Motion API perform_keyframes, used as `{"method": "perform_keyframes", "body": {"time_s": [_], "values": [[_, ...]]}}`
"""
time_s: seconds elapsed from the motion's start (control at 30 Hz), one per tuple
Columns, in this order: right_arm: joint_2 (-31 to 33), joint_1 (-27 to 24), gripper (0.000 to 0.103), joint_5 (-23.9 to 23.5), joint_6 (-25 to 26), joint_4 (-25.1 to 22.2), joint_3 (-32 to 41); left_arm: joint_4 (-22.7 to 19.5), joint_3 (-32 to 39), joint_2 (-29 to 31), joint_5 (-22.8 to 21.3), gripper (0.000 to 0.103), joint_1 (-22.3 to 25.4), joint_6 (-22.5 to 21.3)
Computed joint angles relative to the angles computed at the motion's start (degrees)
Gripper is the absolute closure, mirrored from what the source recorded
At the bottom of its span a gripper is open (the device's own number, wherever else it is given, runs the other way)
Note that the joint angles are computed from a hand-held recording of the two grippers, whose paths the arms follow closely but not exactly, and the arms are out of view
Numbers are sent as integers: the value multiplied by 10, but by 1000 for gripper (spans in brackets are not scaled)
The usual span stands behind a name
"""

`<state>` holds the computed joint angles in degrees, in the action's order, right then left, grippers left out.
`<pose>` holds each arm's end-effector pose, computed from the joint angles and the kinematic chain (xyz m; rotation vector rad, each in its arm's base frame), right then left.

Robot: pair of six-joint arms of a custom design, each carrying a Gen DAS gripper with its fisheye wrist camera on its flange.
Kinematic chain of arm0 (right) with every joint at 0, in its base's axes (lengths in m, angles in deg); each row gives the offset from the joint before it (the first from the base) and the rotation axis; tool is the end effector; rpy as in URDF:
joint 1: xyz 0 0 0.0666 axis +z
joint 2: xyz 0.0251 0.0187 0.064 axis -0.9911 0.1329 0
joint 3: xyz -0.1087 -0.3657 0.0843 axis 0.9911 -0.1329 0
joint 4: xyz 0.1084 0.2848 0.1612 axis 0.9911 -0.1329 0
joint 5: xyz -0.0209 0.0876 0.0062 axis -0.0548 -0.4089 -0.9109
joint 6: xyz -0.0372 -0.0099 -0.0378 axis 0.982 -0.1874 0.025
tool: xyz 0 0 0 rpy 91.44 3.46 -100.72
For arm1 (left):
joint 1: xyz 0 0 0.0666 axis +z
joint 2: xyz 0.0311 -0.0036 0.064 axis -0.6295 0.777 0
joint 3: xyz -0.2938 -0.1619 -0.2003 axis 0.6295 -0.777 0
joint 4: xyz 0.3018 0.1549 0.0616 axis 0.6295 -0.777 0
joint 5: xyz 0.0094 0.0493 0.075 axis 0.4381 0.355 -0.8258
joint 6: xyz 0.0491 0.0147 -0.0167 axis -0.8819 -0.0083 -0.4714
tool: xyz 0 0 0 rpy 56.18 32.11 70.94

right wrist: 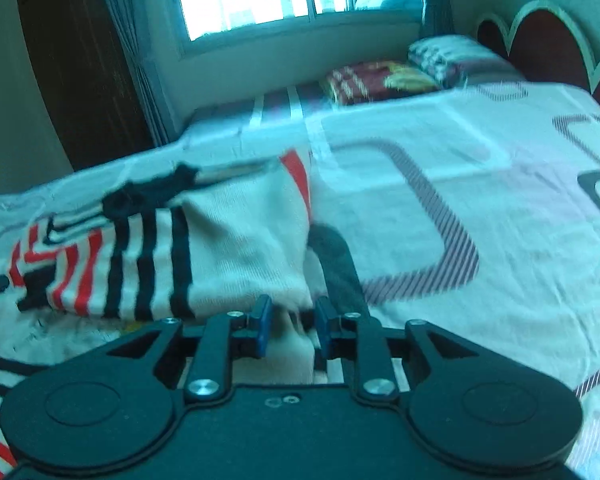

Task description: Fold small clothes

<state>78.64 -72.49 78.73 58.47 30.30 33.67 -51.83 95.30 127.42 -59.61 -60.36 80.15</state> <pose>0.4316 0.0795 0.3521 -0.1940 2.2513 0.2803 0.4208 -0.1480 0.3095 -0.7224 2.2074 -0.0366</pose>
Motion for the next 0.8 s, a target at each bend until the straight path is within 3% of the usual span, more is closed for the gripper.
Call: {"method": "perform_keyframes", "body": {"time_s": [0.13, 0.17, 0.23, 0.47, 0.5, 0.53, 0.6, 0.67, 0.8], "values": [[46, 25, 77, 8, 13, -14, 47, -26, 41, 46, 50, 101, -2, -14], [55, 31, 78, 19, 27, -23, 52, -41, 47, 58, 52, 100, -5, -10], [80, 36, 79, 37, 54, -70, 67, -21, 33, 56, 38, 100, -8, -22], [37, 45, 73, -10, 21, -46, 45, -82, 10, 0, 65, 97, 6, 16], [35, 51, 72, -16, 19, -45, 46, -93, 2, -10, 64, 82, 10, 26], [37, 60, 72, -21, 18, -46, 51, -105, -7, -20, 63, 38, 16, 42], [42, 77, 72, -31, 20, -53, 59, -99, -45, -56, 37, 4, 21, 81], [46, 98, 72, -39, 21, -55, 65, -95, -81, -96, -21, 4, 18, 105], [64, 142, 72, -45, 19, -60, 83, -109, -130, -157, -14, 4, 58, 123]]}}
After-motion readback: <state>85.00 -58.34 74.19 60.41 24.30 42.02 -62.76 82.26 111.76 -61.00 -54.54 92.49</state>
